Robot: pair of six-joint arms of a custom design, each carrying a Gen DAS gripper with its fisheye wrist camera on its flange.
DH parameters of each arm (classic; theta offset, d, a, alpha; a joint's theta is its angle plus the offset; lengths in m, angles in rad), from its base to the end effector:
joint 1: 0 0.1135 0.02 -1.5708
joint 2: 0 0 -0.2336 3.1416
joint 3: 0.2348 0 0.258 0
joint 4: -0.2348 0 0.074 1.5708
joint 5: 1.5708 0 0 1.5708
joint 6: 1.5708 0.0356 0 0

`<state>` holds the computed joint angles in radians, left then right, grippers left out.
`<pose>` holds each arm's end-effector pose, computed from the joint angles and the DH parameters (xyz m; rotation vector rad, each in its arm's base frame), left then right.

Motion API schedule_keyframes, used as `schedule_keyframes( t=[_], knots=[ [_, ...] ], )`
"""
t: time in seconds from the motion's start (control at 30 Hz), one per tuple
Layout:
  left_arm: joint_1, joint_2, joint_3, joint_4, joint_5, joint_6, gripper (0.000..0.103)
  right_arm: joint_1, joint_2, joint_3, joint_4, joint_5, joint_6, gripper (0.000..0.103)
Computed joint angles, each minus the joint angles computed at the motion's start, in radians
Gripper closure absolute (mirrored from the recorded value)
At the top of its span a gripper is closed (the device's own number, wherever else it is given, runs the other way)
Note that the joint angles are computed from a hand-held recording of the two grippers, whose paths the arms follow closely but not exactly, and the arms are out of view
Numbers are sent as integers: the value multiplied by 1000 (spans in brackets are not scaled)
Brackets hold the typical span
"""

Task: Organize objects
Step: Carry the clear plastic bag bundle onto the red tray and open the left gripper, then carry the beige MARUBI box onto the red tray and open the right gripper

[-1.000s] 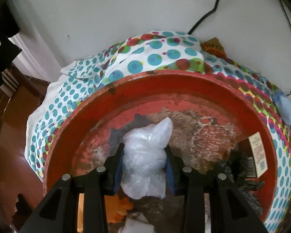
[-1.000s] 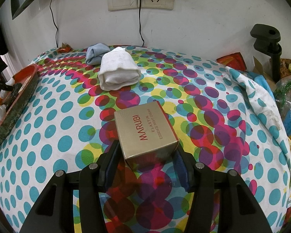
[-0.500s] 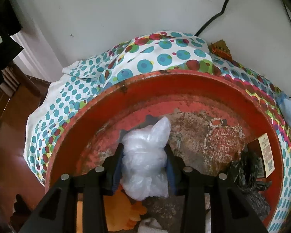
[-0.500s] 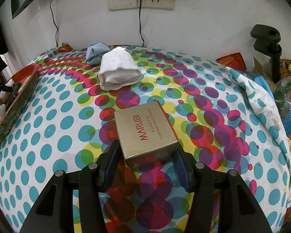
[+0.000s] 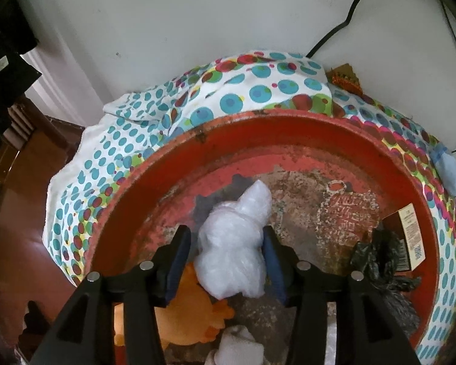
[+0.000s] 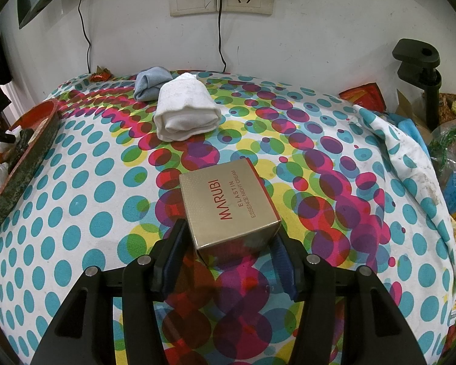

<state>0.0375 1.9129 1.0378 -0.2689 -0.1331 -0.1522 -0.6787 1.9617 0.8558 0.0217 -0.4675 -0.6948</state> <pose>0.3501 0.0179 0.0799 -0.2950 2.6887 0.1464 0.2628 -0.1913 0.0386 -0.1663 2.4757 0.0663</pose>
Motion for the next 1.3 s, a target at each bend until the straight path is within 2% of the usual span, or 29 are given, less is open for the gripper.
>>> schedule_keyframes(
  t=[0.33,0.6,0.73,0.9,1.1,1.23,1.3],
  knots=[
    [-24,-104,-61,-33,1,0,53,1,-2,-2,2,2,1,50],
    [-70,-221,-163,-22,-2,-14,53,1,0,-1,2,2,0,50],
    [-133,-331,-266,12,-64,-33,53,3,-2,-3,3,3,2,50],
    [-267,-516,-451,49,-188,-106,53,3,-4,-5,4,3,2,50],
    [-417,-746,-630,-14,-240,-247,53,1,-1,-1,-3,-3,2,50],
    [-504,-894,-723,-61,-291,-299,53,-1,2,4,-5,-1,-5,48],
    [-508,-938,-757,-70,-283,-315,53,-2,4,7,-5,0,-8,48]
  ],
)
